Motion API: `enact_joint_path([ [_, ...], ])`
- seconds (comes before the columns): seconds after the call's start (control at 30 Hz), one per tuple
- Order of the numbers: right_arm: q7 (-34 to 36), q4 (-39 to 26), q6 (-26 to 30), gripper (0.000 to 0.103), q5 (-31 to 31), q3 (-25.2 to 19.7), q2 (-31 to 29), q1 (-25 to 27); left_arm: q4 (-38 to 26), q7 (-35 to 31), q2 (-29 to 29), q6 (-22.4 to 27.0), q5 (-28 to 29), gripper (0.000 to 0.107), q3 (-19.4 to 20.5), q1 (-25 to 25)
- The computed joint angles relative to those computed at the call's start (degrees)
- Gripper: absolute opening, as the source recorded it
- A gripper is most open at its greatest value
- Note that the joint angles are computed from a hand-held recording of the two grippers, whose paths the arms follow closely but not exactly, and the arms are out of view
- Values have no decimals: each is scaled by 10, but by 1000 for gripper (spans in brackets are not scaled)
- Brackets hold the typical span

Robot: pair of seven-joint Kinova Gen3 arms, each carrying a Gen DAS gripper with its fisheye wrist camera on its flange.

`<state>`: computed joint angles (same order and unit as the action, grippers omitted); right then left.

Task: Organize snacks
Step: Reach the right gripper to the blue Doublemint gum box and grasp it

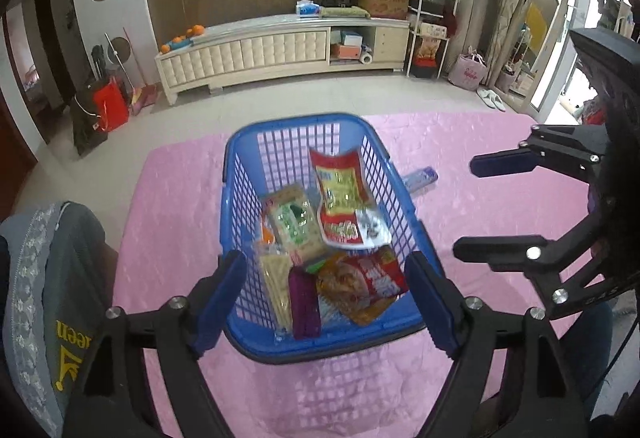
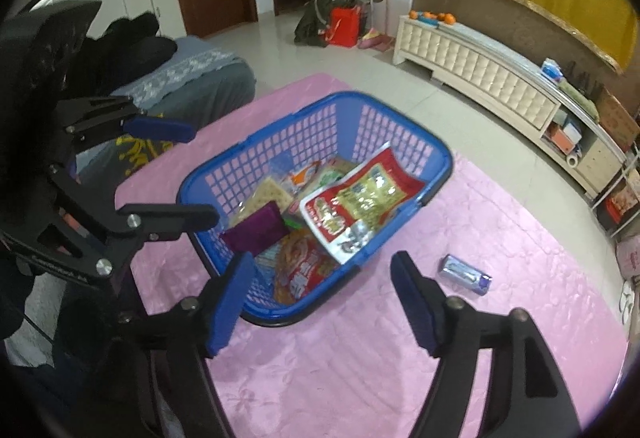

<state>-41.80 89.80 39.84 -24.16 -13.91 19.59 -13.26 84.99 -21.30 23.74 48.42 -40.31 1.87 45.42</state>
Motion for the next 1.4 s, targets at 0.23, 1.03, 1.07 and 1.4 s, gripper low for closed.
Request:
enact_joint_path([
  [0.23,-24,-45,53,86,-27,11,9,21,-50,-33,17,20,5,83,2,-6],
  [1.03,-199,-245,120,99,69,53,170,17,-277,-210,160,95,206,83,-21,-108],
  [1.07,-208,-256,127,99,74,55,182,17,-279,-210,164,96,210,83,-24,-110],
  [1.4,-292,-399,230,99,128,77,306,-3,-340,-228,221,144,223,83,-40,-111],
])
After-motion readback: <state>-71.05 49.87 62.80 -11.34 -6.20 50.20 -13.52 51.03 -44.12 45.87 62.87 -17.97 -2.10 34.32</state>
